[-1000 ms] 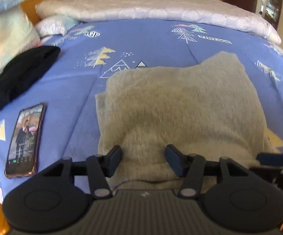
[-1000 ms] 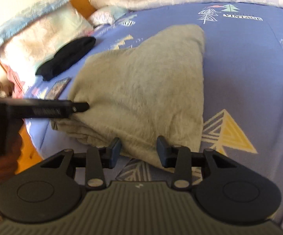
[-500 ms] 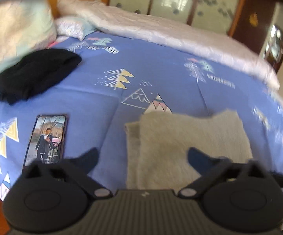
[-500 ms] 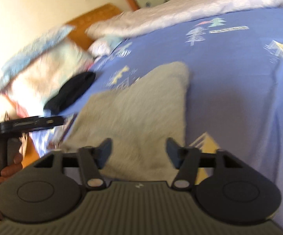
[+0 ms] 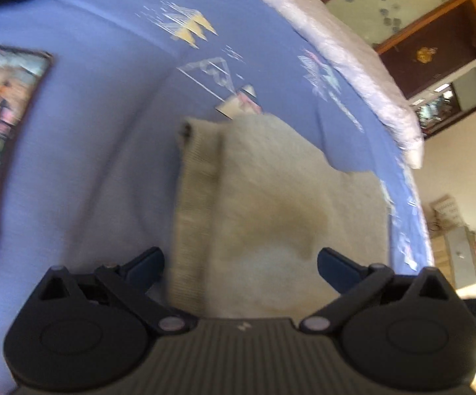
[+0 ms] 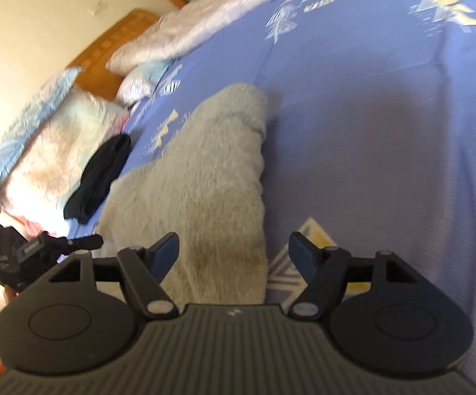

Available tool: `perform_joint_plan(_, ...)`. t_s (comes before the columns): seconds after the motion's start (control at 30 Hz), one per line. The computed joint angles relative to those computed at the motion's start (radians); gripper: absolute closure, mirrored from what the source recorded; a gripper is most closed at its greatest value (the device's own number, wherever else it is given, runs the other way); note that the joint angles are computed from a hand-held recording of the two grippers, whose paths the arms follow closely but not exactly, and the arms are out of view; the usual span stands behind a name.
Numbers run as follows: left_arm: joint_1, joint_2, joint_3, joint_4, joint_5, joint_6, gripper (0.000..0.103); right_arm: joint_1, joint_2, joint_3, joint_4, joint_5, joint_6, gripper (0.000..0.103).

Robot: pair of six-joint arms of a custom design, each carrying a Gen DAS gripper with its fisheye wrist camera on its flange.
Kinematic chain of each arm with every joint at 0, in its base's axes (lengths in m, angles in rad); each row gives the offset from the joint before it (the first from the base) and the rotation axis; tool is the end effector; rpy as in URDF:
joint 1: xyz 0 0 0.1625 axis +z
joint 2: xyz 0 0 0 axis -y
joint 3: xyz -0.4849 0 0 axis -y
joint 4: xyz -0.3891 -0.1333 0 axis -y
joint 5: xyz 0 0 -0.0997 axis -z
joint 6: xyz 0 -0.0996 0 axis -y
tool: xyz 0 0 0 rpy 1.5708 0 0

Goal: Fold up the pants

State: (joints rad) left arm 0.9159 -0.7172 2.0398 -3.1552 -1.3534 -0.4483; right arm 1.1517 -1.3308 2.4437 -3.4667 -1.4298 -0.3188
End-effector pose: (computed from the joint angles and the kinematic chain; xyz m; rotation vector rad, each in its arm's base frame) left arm -0.2320 -0.5563 0.0359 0.2710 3.0389 -0.5165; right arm -0.0394 -0.4504 0.2849 -0.0581 -2.7641 1.1344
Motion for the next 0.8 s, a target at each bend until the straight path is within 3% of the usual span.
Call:
perform_joint_plan(0.07,-0.031,0.023,0.001,-0.013,0.048,0.011,0.007,0.004,0.032,-0.029,0.034,-0.009,-0.001,0.027)
perform_joint_plan(0.1,-0.065,0.032,-0.002,0.011,0.128,0.020,0.023,0.011,0.049,-0.031,0.008,-0.004,0.000,0.035)
perform_joint_plan(0.13,-0.099,0.041,-0.008,0.045,0.208,0.028,0.030,0.025,0.057,-0.044,0.025,-0.011,0.004,0.047)
perform_joint_plan(0.17,-0.121,0.049,-0.018,0.075,0.247,0.028,0.043,0.051,0.068,-0.055,0.023,-0.057,0.022,0.057)
perform_joint_plan(0.2,-0.130,0.054,-0.031,0.096,0.243,0.012,0.053,0.076,0.080,-0.052,-0.014,-0.095,0.017,0.065)
perform_joint_plan(0.27,-0.146,0.062,-0.051,0.113,0.242,-0.006,0.057,0.122,0.094,-0.026,-0.125,-0.148,-0.061,0.071)
perform_joint_plan(0.33,-0.173,0.079,-0.063,0.090,0.255,0.024,0.057,0.155,0.090,0.009,-0.236,-0.181,-0.142,0.072)
perform_joint_plan(0.47,-0.206,0.122,-0.100,0.023,0.143,0.083,0.057,0.165,0.048,0.090,-0.474,-0.215,-0.236,0.072)
perform_joint_plan(0.53,-0.227,0.150,-0.116,-0.007,0.109,0.120,0.057,0.137,-0.003,0.132,-0.552,-0.208,-0.248,0.072)
perform_joint_plan(0.67,-0.241,0.214,-0.177,0.063,0.047,0.125,0.053,0.006,-0.130,0.206,-0.537,-0.147,-0.178,0.072)
perform_joint_plan(0.73,-0.242,0.249,-0.215,0.171,0.067,0.108,0.044,-0.072,-0.164,0.229,-0.490,-0.132,-0.131,0.071)
perform_joint_plan(0.8,-0.254,0.267,-0.203,0.150,0.108,0.122,0.036,-0.146,-0.197,0.221,-0.361,-0.125,-0.038,0.064)
